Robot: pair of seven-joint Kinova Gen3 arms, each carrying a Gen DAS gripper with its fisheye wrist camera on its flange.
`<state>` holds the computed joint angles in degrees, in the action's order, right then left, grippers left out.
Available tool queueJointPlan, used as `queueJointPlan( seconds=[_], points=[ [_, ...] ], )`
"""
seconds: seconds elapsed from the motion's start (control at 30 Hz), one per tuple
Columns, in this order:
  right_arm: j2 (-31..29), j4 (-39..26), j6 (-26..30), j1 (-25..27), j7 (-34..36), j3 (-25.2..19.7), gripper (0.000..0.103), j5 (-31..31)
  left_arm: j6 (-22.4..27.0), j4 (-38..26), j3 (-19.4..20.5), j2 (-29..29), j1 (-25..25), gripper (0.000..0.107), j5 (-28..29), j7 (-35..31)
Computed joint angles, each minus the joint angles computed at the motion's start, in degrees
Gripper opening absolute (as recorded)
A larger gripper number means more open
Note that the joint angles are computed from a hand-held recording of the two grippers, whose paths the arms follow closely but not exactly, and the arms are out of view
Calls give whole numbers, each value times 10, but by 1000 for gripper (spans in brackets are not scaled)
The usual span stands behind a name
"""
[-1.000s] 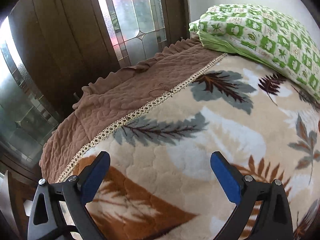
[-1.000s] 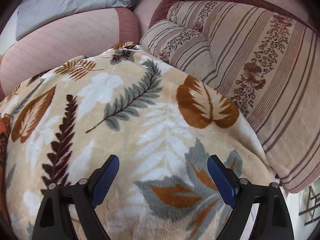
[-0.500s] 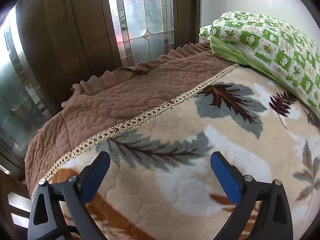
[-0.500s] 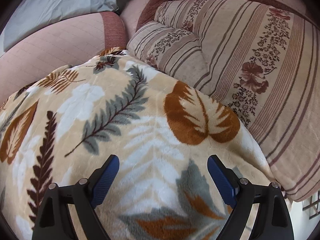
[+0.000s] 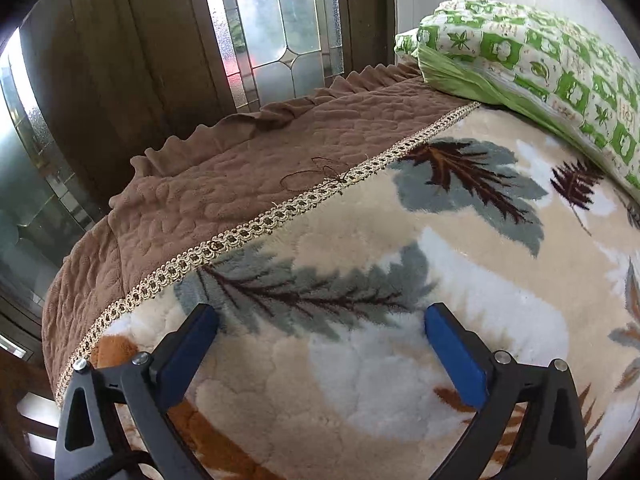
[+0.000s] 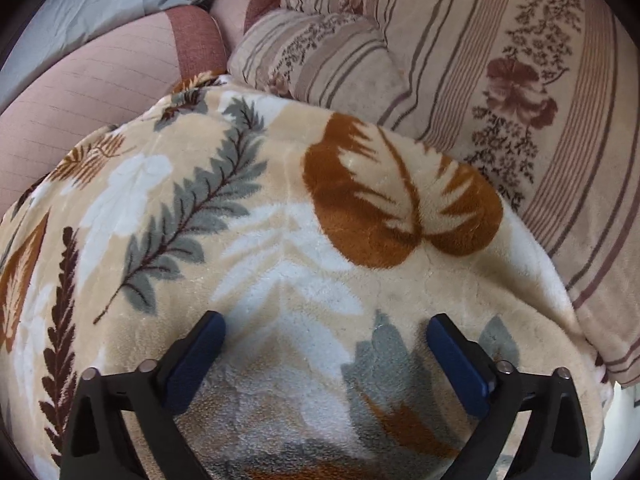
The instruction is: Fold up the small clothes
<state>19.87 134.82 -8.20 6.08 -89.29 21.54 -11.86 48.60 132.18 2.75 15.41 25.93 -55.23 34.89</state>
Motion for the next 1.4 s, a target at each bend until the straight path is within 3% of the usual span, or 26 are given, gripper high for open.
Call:
queueJointPlan(
  seconds=[0.1,0.23,0.33,0.67,1.0,1.4],
  points=[
    [-1,2,-5,11,-2,-11,103,4,-6,5,-2,1,2,103,-7,11],
    [3,6,-12,-9,6,7,103,-8,-9,11,1,-1,4,103,-12,22],
    [-1,4,-11,25,-1,-24,103,4,-16,19,0,-5,4,103,-20,35],
    [-3,8,-10,7,5,-9,103,-6,-12,14,3,-4,1,103,-15,28],
    [-12,3,4,44,-7,-41,103,14,-18,17,2,-6,0,103,-18,30],
    [-13,14,-13,46,-10,-45,103,18,-19,29,15,-14,11,103,-22,31]
  ],
)
